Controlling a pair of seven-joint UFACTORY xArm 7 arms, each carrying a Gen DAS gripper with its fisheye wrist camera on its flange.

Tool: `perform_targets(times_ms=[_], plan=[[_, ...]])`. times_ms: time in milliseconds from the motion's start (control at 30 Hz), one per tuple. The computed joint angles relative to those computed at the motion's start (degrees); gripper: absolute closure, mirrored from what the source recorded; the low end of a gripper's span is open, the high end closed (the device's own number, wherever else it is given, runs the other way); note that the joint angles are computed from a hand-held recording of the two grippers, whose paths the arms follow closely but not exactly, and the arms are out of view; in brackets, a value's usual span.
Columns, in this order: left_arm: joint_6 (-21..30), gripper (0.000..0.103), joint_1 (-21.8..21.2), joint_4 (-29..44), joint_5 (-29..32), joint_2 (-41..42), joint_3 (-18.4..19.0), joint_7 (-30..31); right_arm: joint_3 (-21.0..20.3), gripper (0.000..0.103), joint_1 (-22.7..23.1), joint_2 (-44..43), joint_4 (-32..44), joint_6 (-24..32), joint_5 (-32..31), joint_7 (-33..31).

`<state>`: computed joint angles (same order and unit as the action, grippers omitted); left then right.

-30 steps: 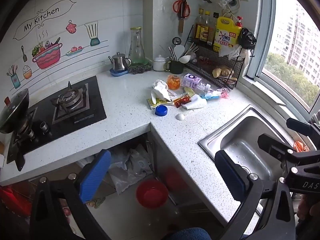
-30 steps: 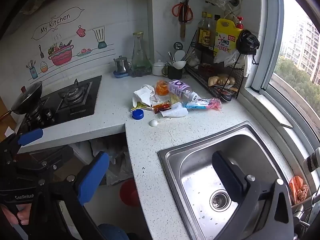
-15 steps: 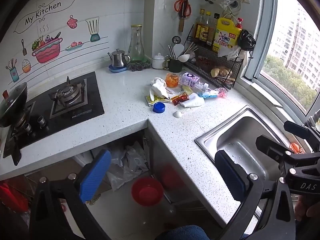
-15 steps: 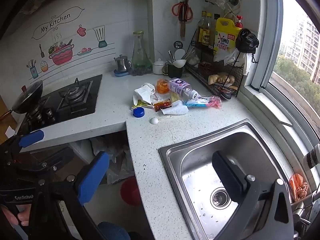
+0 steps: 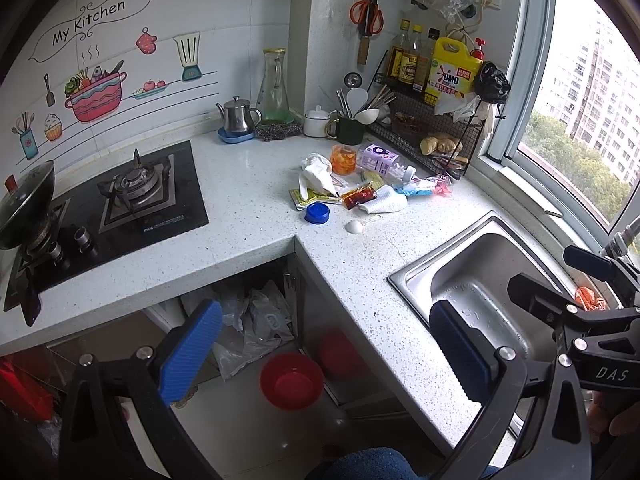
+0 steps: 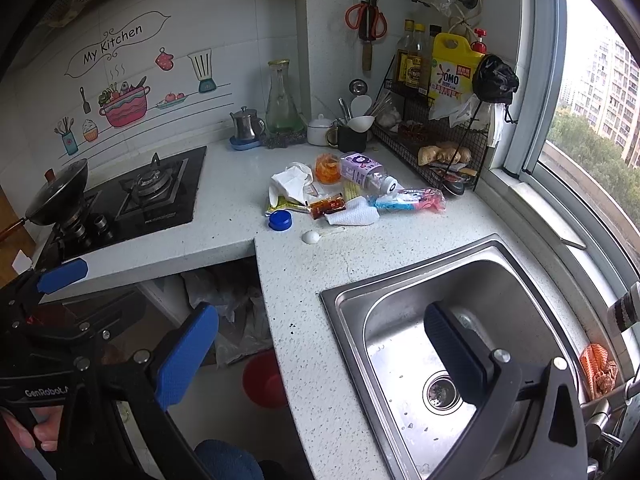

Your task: Collect trash

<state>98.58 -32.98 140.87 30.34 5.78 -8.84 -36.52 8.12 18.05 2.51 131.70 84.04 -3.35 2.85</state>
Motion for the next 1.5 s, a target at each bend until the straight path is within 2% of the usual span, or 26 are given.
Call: perform_targets(times_ms=[1000, 1500], plan=[[-1.58, 0.000, 2.97, -4.91, -1.22, -2.96, -2.06, -0.37, 0.05, 0.000, -0.21, -0.31, -0.69, 0.66, 0.97, -0.51], [-0.53, 0.000, 2.05, -1.41, -1.68, -0.58, -0.91, 1.85, -0.07, 0.000, -0.13, 0.28, -0.08, 1.10, 0.65, -0.47]])
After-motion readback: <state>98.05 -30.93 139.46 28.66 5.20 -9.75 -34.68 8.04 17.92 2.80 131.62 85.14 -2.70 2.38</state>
